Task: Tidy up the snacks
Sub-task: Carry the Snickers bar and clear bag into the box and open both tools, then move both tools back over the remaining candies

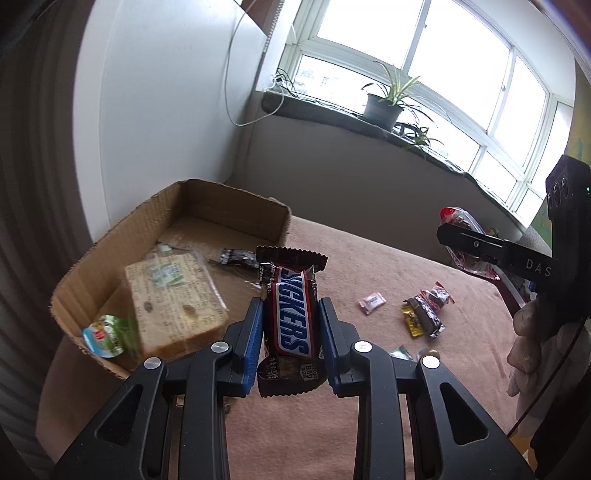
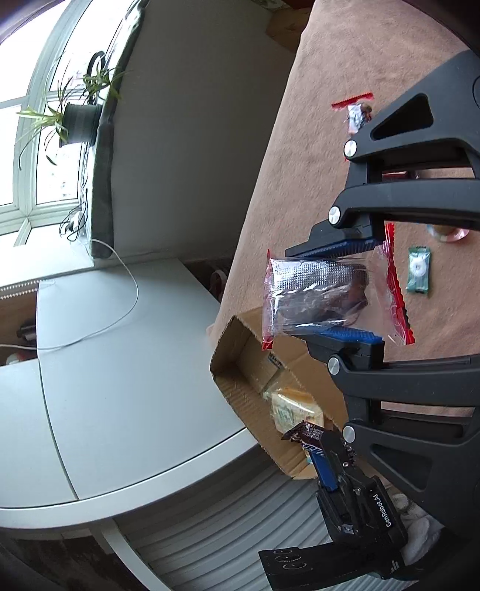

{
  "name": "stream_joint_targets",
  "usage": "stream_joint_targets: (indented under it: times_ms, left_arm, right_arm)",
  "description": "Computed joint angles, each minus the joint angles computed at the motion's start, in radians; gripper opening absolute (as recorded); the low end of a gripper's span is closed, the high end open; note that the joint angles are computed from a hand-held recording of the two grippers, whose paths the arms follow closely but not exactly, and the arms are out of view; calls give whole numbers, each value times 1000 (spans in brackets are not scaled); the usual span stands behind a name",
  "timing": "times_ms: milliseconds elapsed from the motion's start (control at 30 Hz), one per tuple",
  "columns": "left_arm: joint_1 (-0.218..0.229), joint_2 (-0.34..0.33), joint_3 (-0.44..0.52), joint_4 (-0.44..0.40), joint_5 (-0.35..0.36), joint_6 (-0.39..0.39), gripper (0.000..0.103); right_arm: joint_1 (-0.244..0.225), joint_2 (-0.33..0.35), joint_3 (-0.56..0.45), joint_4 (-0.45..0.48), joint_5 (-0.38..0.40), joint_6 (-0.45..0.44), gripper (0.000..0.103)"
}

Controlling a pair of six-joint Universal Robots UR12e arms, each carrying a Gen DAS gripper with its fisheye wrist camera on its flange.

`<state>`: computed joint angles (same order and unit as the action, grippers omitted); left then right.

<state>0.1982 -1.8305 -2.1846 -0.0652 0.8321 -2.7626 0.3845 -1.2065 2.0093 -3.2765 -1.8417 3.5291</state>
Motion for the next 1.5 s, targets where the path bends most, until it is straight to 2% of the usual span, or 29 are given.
stream_joint_targets:
  times_ms: [333,800,833,867,933,967,1200,1500]
  left_arm:
    - [41,-17,7,5,27,-27,28]
    - [67,-32,20,-30,27,-58,28]
    - [68,-32,21,-29,27,-61,28]
    - [68,-33,22,-28,31,-63,30]
    - [68,-32,22,-27,29,-64,39]
    - [69,-31,21,-26,30,-63,42]
    - [69,-26,17,-23,31,-64,44]
    - [67,-9,6,-14,24,-63,44]
  right_arm:
    - [13,91,-144,92,76,-72,33]
    - [25,199,-297,205,149,-96,34]
    - [26,202,-301,205,141,-94,43]
    - [29,205,-304,200,125,-91,60]
    - [32,207,-304,179,102,-86,82]
    - [31,206,-302,172,99,-83,86]
    - [26,190,-285,176,97,-73,86]
    - [24,148,-228,137,78,-62,86]
